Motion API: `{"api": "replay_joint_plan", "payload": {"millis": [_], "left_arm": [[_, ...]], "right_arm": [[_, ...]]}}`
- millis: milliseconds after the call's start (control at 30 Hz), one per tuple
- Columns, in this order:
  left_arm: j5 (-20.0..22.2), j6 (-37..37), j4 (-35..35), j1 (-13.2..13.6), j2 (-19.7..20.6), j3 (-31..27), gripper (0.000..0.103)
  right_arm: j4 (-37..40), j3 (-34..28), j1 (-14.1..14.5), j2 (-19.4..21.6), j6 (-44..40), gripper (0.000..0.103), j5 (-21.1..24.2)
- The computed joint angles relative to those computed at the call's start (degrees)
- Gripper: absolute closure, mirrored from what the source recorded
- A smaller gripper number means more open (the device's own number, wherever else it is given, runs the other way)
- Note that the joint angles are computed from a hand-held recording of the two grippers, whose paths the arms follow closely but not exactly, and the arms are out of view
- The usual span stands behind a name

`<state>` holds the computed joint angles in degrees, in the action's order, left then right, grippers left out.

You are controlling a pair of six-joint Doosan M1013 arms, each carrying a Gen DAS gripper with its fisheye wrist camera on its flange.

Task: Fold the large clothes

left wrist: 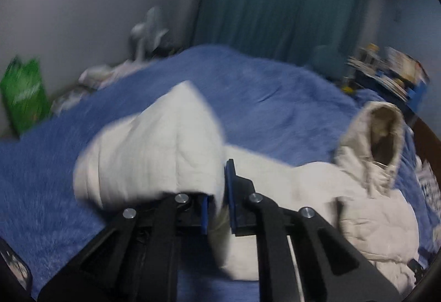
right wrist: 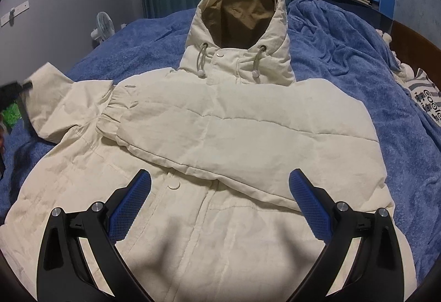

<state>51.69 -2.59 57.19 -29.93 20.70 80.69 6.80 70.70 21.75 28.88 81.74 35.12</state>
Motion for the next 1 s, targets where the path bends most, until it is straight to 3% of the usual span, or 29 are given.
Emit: {"api": "replay_joint_plan", "payload": {"millis": [167, 367, 567, 667, 733, 767, 800, 867, 933, 1000], "left_arm": [[-1.91, 6.95, 3.97, -3.35, 2.61, -5.92, 0.095], [-9.20, 16.69, -1.66, -5.39, 7.30, -13.31, 0.095], [-11.16, 32.64, -14.66, -6.53, 12.77, -19.66, 0.095], [-10.02, 42.74, -25.88, -6.18, 15.21, -22.31, 0.095], [-8.41, 45.64, -28.96, -6.33, 15.81, -22.86, 0.093], [-7.64, 47.12, -31.24, -6.31, 15.90, -22.99, 0.085], [-8.08, 49.41, -35.80, -5.95, 15.59, -22.46, 0.069], [-10.71, 50.70, -41.11, -5.67, 13.92, -19.60, 0.049], [-10.10, 50.14, -41.16, -5.99, 13.09, -18.57, 0.047], [-6.00, 46.85, -36.74, -6.82, 12.42, -18.35, 0.044]], "right_arm": [[0.17, -0.23, -0.47, -0.22, 1.89, 0.006, -0.12], [2.45, -1.51, -1.40, 0.56, 4.00, 0.006, 2.03], [0.32, -2.45, -2.46, 0.98, 9.58, 0.006, 2.76], [1.95, -2.97, -3.46, 1.20, 11.52, 0.006, 3.29], [3.71, -3.23, -4.04, 1.33, 12.27, 0.006, 3.67], [4.69, -3.43, -4.25, 1.44, 12.46, 0.007, 4.00], [5.84, -3.61, -4.45, 1.54, 12.54, 0.007, 4.27], [7.15, -3.70, -4.54, 1.60, 12.59, 0.007, 4.32], [7.16, -3.69, -4.31, 1.56, 12.56, 0.006, 4.27], [7.29, -3.68, -3.94, 1.50, 11.64, 0.007, 4.42]]}}
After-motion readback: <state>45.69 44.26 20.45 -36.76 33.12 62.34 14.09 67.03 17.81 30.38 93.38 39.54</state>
